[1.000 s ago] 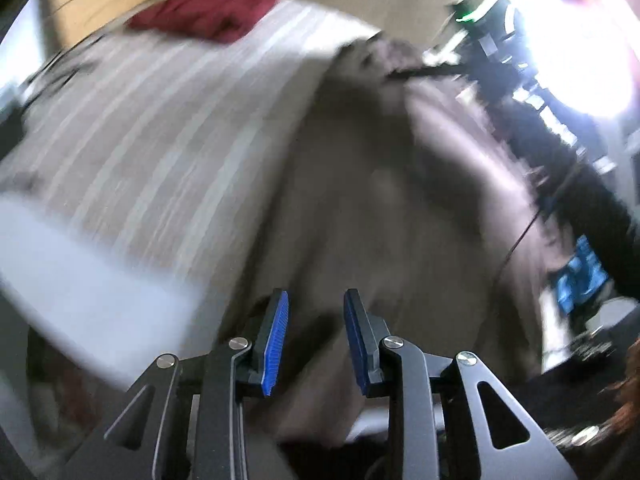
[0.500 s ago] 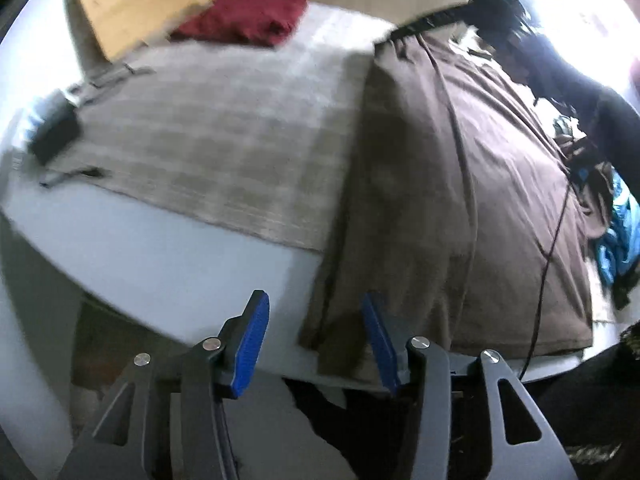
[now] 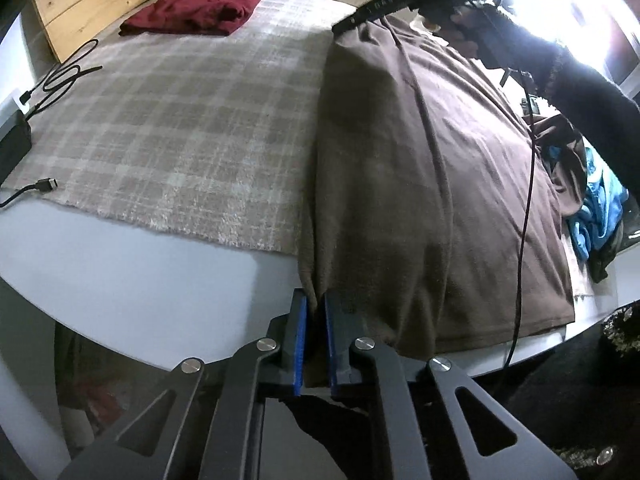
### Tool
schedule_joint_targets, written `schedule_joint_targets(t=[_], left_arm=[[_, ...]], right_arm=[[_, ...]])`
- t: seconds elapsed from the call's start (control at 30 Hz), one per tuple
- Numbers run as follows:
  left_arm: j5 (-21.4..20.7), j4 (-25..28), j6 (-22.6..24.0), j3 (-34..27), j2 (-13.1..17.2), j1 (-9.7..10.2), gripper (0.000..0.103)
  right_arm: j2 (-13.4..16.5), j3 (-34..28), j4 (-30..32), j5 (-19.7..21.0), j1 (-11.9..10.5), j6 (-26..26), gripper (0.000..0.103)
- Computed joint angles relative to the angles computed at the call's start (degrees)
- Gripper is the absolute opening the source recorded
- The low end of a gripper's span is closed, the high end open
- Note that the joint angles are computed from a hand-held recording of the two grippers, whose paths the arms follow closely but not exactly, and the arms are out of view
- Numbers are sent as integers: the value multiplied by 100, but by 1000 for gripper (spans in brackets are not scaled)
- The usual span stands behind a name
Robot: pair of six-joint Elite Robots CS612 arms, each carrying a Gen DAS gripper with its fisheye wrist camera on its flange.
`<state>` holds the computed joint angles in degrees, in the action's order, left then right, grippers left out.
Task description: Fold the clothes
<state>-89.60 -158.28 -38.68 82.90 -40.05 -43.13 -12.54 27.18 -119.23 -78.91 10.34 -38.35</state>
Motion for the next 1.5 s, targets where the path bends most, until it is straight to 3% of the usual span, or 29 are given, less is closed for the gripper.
schedule_joint_targets(t=[0.07,0.13,0.37,0.53,0.63,0.7,0.77,0.87,1.0,1.07,1.13,1.2,1.4,1.5], left_arm=[[34,-43,39,29,-32,-12,7],[63,-107,81,50,-76,-30,6],[54,-361,680,-55,-214,-250,6],[-596,-271,1200,-523,44,-377,7],[-1262,209,1392,-901,293,-401,11],[-1501,474,1564,-949,311,-443,14],[-1420,487,1579,-743,146,-464,17],[-1271,322,1325,-322,-155,-404,22],[-697,321,888,75,-416,-342,26],[-586,125,793,192,-425,-283,26],[-536,23,943,131,-309,-243,26],[-454,71,1374,-3,-164,-237,26],[-378,354,2599,-368,148,-259,28],[-345,389,2836,-501,244,-260,28]], right_arm=[[-83,134,-87,54,-9,106,23],[-156,244,-204,184,-42,288,13],[-890,1647,-1415,426,-226,687,10],[-1287,2490,-1952,336,-440,997,10],[-1352,2740,-1891,-520,-486,1037,14],[-1409,2917,-2054,-886,-520,1185,44],[-1595,3244,-2541,-904,-615,1626,47],[-1989,3797,-2926,-223,-812,2002,47],[-2641,4701,-3027,1225,-1098,2368,47],[-2953,5236,-3085,2251,-1249,2494,47],[-3082,5511,-3159,2383,-1234,2515,48],[-2997,5468,-3095,1964,-1081,2478,48],[-2415,4761,-2457,1477,-754,2548,48],[-2179,4413,-2318,1232,-633,2665,48]])
